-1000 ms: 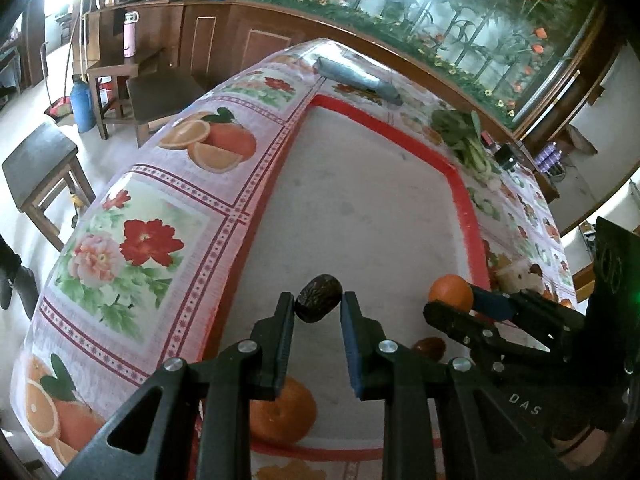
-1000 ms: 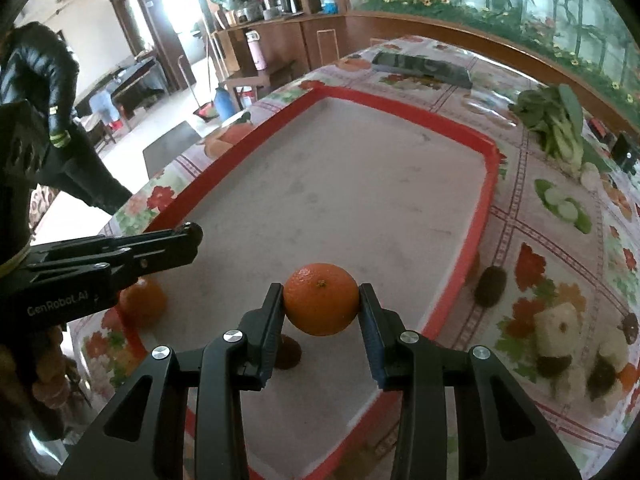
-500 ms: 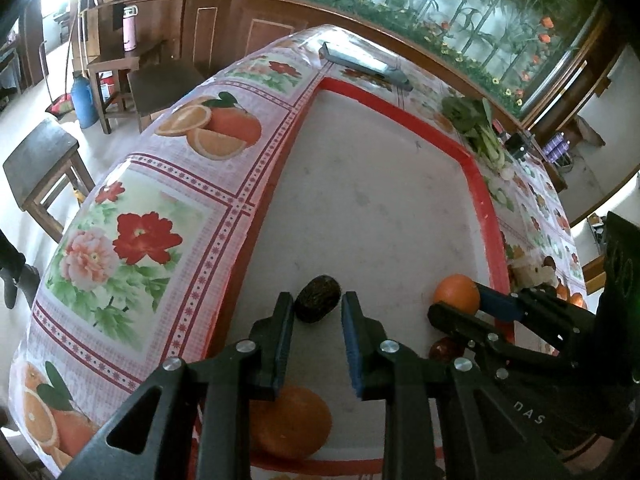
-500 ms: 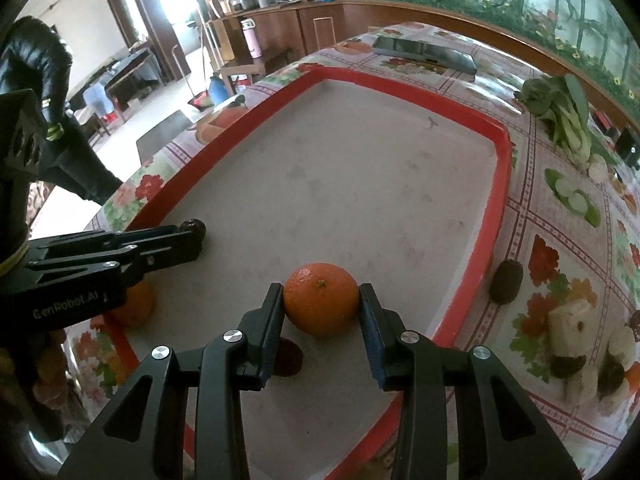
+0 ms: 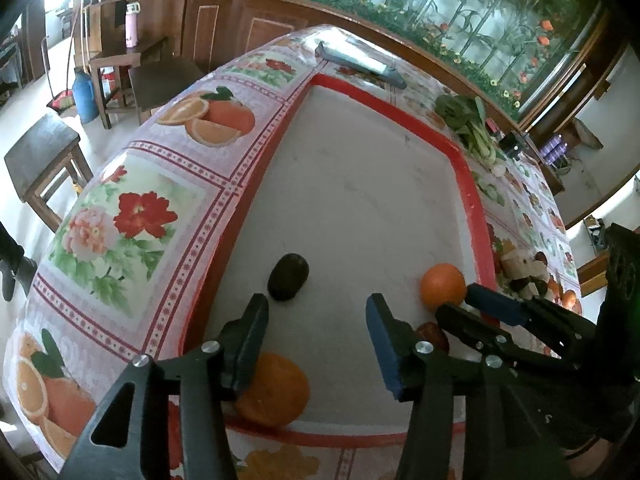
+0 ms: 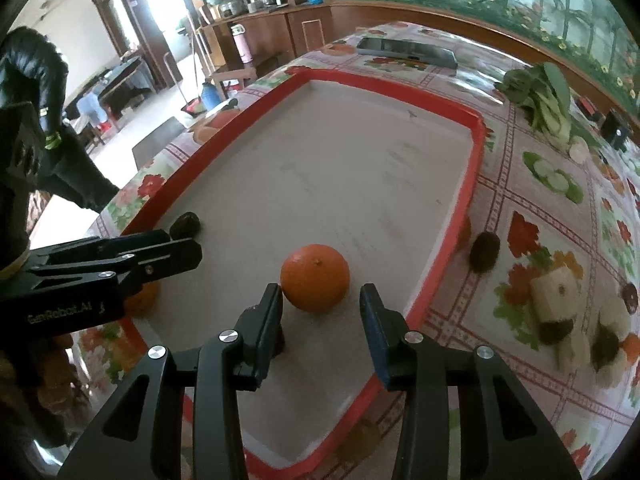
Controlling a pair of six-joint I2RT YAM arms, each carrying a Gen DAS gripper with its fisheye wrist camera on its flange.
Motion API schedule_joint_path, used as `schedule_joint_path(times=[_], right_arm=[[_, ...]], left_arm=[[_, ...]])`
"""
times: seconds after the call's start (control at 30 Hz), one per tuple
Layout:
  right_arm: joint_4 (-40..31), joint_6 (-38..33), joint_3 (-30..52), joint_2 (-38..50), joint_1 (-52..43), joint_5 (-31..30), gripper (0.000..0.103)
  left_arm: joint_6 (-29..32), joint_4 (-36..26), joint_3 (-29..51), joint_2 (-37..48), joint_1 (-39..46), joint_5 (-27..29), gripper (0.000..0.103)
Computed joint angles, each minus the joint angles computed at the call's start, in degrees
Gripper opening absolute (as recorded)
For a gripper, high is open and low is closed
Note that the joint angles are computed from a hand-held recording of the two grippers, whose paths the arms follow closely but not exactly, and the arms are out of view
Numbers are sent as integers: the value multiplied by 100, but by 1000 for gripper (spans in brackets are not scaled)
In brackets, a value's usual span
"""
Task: Organize fruits
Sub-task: 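Carry both fruits to the white tray and open both tools there, then move both open tools back over the remaining fruit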
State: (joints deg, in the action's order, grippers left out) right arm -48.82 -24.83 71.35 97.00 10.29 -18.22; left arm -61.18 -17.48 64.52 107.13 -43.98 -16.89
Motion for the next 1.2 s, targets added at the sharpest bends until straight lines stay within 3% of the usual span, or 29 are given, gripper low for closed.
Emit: schedule_joint_path(times=[0.33,0.63,0.97,1.2], right_arm=[[-368,-219,-278,-617,-465,-483,40],[-678,-712,-440,-993,-1204,-687,41],[-892,-1202,72,-488,-2700,-716,42],[-713,-1363,575,-59,-3672,-580,42]], left_arm=[[-178,-481,331,-90,-434,-523,54],[-31,-1039,1395,417,-794,-768,54],[569,-1833,3722,1886,-1116,-410,55],[1006,-2928,6481,3591,-1259,-30,56]])
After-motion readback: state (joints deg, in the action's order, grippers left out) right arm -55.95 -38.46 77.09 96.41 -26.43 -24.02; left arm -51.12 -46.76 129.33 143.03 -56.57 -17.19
